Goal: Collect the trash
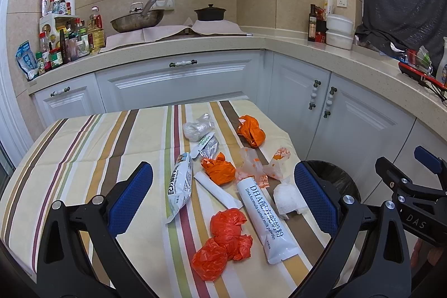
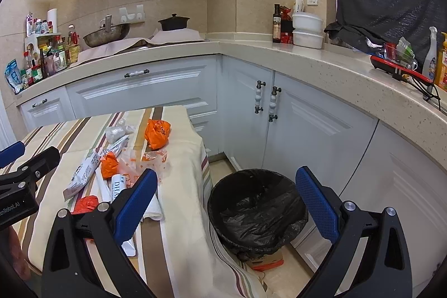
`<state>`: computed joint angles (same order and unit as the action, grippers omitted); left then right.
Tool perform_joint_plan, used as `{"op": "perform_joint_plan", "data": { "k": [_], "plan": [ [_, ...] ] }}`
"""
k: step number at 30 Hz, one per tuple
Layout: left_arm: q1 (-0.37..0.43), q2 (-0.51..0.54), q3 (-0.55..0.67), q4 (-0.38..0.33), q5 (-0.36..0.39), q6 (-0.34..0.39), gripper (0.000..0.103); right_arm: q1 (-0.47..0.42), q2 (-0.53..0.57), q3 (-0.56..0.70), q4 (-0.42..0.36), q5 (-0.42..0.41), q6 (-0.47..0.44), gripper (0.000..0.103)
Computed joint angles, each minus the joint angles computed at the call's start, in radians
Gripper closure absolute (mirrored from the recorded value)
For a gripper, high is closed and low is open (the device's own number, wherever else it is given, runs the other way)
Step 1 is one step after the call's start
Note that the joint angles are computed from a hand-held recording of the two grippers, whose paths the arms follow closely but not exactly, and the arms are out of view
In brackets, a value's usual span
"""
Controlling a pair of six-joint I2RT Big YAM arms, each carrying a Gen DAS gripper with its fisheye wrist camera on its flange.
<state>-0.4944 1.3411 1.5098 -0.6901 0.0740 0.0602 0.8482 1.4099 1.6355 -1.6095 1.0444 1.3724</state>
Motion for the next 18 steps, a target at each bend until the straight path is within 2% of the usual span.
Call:
{"op": "perform_joint_plan", "data": {
  "k": [7, 18],
  "plan": [
    [-0.027, -0.004, -0.013, 0.004, -0.020, -0.005, 0.004, 0.000, -0.001, -0.004, -0.001, -0.001, 0.003, 0.006],
    [-0.020, -0.003, -0.012, -0.001, -0.010, -0.006, 0.004, 0.000, -0.006, -0.010, -0.003, -0.004, 0.008, 0.006]
  ]
}}
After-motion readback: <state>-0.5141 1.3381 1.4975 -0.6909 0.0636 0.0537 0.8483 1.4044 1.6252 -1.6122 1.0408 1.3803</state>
